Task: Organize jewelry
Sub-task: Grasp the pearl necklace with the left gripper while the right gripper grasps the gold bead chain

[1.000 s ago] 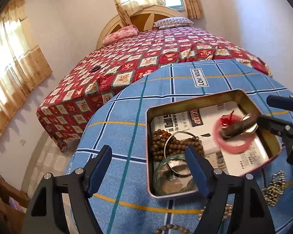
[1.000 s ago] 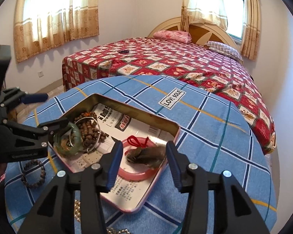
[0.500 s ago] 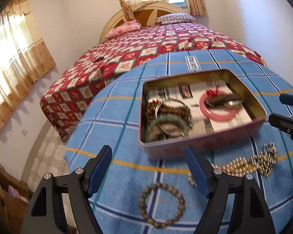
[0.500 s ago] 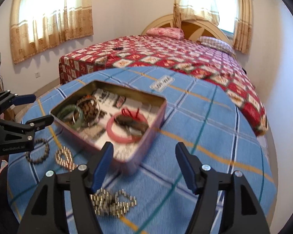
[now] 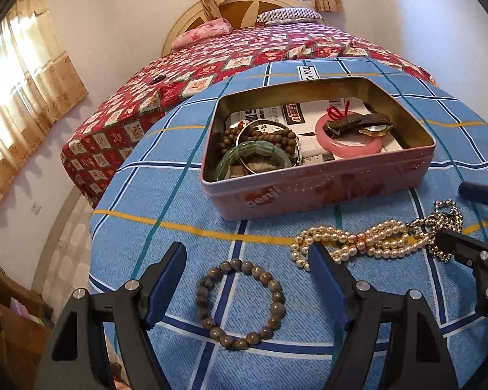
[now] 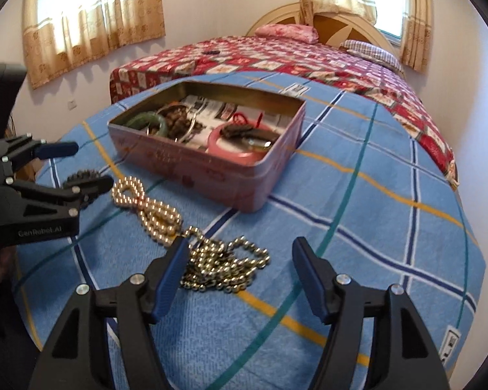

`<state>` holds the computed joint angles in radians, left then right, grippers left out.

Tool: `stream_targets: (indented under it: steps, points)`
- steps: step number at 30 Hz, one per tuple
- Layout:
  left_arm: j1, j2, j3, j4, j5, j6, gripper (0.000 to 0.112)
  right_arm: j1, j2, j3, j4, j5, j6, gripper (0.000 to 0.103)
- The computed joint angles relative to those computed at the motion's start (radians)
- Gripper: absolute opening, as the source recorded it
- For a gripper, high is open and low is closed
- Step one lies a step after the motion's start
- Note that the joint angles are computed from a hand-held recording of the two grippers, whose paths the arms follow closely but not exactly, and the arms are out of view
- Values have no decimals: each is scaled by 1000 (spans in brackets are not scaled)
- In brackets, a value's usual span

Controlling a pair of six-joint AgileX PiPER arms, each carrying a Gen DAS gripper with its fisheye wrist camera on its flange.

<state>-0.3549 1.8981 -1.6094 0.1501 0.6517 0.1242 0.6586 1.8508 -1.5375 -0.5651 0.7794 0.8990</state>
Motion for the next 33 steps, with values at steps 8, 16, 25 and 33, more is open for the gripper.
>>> stream_targets:
  steps: [8,16,25,33]
  points:
    - [-11,-9,-11,-41,5,25,77,3,-48,63,23,-46,-16,17]
    - [-52,11,-35,-47,8,51,77,9,-68,67,-76,-27,76,13]
    - [-60,30,-47,-106,19,112,77,-2,-69,81,-79,-38,97,13]
    - [-58,41,-46,-194,22,191,78,-1,-60,82,-69,-45,88,13]
